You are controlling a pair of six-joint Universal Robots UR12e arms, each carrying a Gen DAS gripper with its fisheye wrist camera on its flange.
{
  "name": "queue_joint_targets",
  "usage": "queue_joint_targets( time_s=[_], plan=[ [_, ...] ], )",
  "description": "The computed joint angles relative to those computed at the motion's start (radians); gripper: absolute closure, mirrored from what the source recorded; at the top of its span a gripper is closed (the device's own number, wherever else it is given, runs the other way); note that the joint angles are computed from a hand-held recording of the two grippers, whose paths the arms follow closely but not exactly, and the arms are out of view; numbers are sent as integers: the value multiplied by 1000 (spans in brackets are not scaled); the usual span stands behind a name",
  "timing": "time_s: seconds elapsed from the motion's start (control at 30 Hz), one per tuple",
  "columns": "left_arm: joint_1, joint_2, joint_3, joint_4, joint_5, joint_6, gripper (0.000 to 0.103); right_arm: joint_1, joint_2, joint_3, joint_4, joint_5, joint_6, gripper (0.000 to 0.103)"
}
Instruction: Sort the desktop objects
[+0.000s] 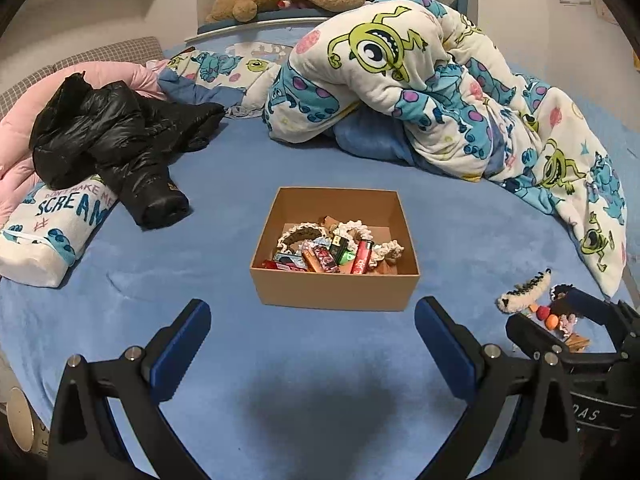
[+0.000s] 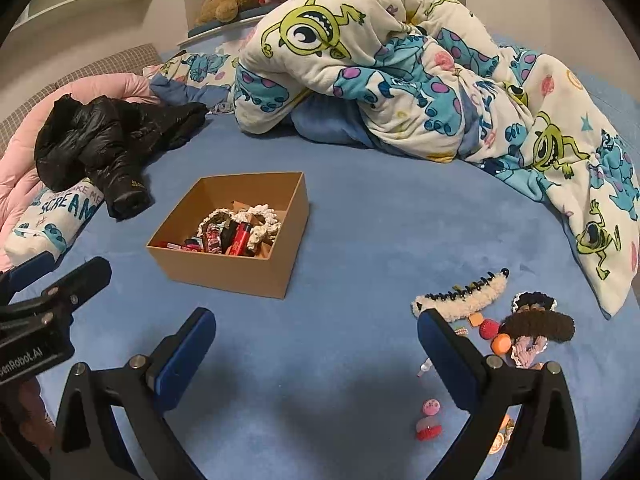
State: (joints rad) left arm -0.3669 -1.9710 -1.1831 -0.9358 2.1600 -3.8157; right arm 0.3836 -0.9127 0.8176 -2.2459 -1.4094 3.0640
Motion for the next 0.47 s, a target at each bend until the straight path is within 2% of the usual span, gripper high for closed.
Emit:
queue_joint_targets(
  time_s=[0.13,0.47],
  plan=[
    [-1,-7,12,-25,4,0,0,0,-5,7,-3,7,-4,0],
    [-6,-16,15,-14,11,31,0,-1,-4,8,5,21,-4,0]
  ],
)
